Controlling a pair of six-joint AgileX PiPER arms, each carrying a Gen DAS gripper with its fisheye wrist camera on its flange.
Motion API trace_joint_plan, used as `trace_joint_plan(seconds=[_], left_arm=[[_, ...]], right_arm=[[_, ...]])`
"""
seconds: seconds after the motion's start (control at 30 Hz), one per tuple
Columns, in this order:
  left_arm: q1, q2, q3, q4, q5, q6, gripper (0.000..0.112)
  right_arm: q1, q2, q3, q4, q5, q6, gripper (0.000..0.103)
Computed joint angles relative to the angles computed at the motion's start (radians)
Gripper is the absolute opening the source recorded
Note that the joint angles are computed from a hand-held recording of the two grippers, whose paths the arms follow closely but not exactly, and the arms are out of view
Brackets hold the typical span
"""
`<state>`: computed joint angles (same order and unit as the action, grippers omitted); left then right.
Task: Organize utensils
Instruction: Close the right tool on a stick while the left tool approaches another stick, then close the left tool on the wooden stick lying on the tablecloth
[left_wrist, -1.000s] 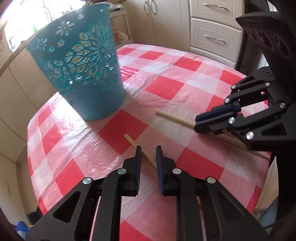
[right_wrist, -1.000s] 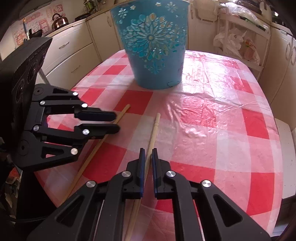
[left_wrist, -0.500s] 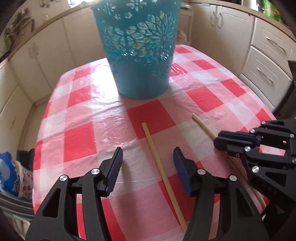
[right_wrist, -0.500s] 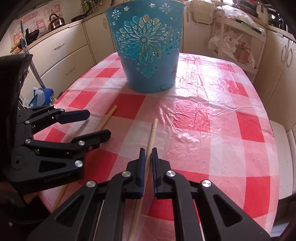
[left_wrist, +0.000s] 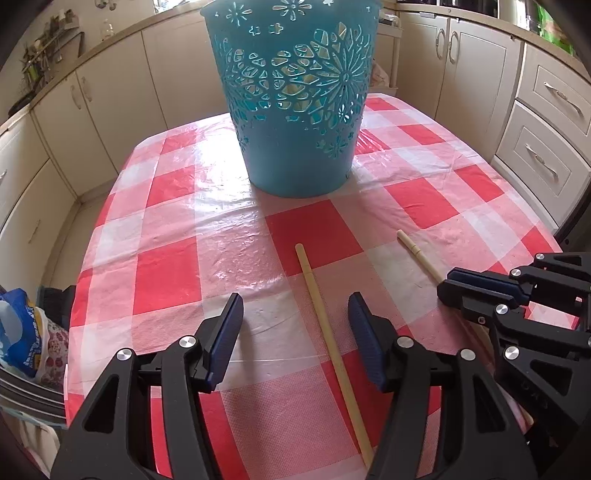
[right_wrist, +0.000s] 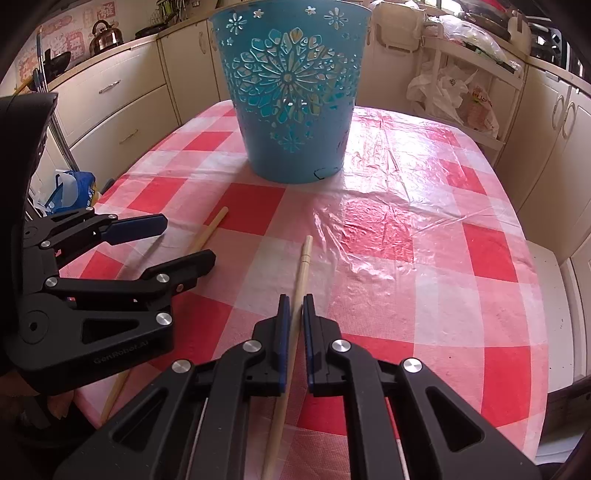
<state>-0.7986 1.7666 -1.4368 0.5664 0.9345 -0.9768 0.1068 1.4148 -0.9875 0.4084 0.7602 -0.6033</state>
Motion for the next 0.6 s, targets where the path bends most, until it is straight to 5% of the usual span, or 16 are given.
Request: trace_joint_plan(seconds=[0.4,0.47,0.6], left_arm=[[-0.002,-0.007,0.013,0.007,-0.008,-0.008,0.055],[-0.008,-0.011,0.02,0.018,-0.019,-0.014,0.037],[-0.016,-0.007,0.017,0.031,-0.017,-0.016,0.027]], right_arm=[[0.022,-0.008,0.01,-0.031,-0.022,0.03,0.007],[0.025,-0.003,0.0,-0.043,-0.013,0.041,0.007],[0.034,0.005,-0.01,-0.065,-0.015,0.069,0.008]])
